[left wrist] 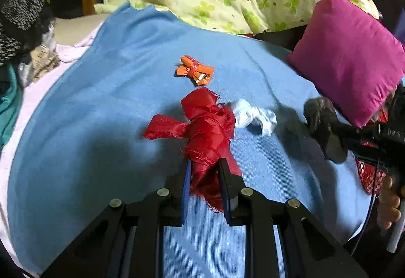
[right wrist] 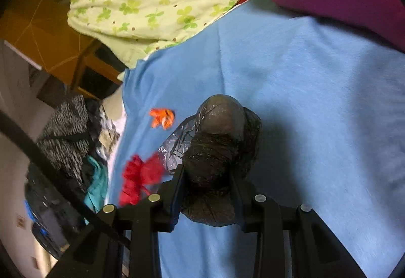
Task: Collect trash
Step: 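Lift the dark bag with the right gripper while the left lifts the red ribbon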
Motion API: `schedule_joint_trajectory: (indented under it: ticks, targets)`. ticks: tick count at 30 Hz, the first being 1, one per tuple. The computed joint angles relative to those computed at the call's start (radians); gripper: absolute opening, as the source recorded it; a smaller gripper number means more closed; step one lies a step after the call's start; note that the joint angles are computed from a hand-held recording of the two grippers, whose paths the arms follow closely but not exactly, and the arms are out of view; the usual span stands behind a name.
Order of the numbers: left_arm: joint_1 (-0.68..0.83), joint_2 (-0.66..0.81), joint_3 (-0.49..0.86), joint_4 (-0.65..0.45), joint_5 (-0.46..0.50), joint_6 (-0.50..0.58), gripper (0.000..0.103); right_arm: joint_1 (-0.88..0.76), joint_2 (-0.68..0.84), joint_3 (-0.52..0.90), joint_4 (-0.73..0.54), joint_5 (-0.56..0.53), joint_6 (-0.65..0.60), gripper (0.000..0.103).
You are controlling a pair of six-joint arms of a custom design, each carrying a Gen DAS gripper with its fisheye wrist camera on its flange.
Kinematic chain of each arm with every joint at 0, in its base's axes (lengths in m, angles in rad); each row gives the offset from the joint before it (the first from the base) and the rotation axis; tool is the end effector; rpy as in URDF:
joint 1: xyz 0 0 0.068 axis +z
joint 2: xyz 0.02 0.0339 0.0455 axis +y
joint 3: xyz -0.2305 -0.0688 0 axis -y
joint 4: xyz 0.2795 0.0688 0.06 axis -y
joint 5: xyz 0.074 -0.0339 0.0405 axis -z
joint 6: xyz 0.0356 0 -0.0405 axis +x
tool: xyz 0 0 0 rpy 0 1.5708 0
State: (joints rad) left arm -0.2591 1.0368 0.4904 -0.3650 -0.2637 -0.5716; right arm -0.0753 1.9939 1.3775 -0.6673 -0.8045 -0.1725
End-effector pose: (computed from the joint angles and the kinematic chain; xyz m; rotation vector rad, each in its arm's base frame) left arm 0.2335 -0.0523 0.1323 -0.4884 2.3898 -0.0408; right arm 0.4061 -0.0049 0.1164 -0.2833 2.5648 1.0414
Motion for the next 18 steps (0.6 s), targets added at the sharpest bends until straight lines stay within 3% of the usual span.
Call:
schedule_joint_trajectory:
  ticks: [6, 13, 14, 15, 16, 17, 18]
  targets:
    - [-0.236, -0.065, -0.055, -0.099, -0.183, -0.147, 0.023, -0.083, -0.17, -0.221, -0.014, 0.098, -0.183, 0.036]
    - [-0.329, 0.026, -0.032, -0.101, -0.254, -0.182, 0.026, -0.123, -0.196, -0.278, -0.008, 0.155, -0.247, 0.039]
    - [-0.328, 0.029, -0.032, -0.093, -0.257, -0.18, 0.033, -0.123, -0.195, -0.276, 0.0, 0.152, -0.238, 0.047]
    - [-0.324, 0.027, -0.034, -0.086, -0.255, -0.179, 0.039, -0.12, -0.197, -0.277, 0.009, 0.153, -0.224, 0.062]
    - [-0.317, 0.022, -0.038, -0.08, -0.249, -0.177, 0.056, -0.122, -0.198, -0.278, 0.015, 0.154, -0.213, 0.065]
    - [-0.306, 0.009, -0.046, -0.075, -0.244, -0.18, 0.066, -0.125, -0.195, -0.276, 0.019, 0.151, -0.202, 0.065]
    - [-0.295, -0.008, -0.054, -0.07, -0.241, -0.184, 0.066, -0.129, -0.186, -0.267, 0.01, 0.142, -0.204, 0.065]
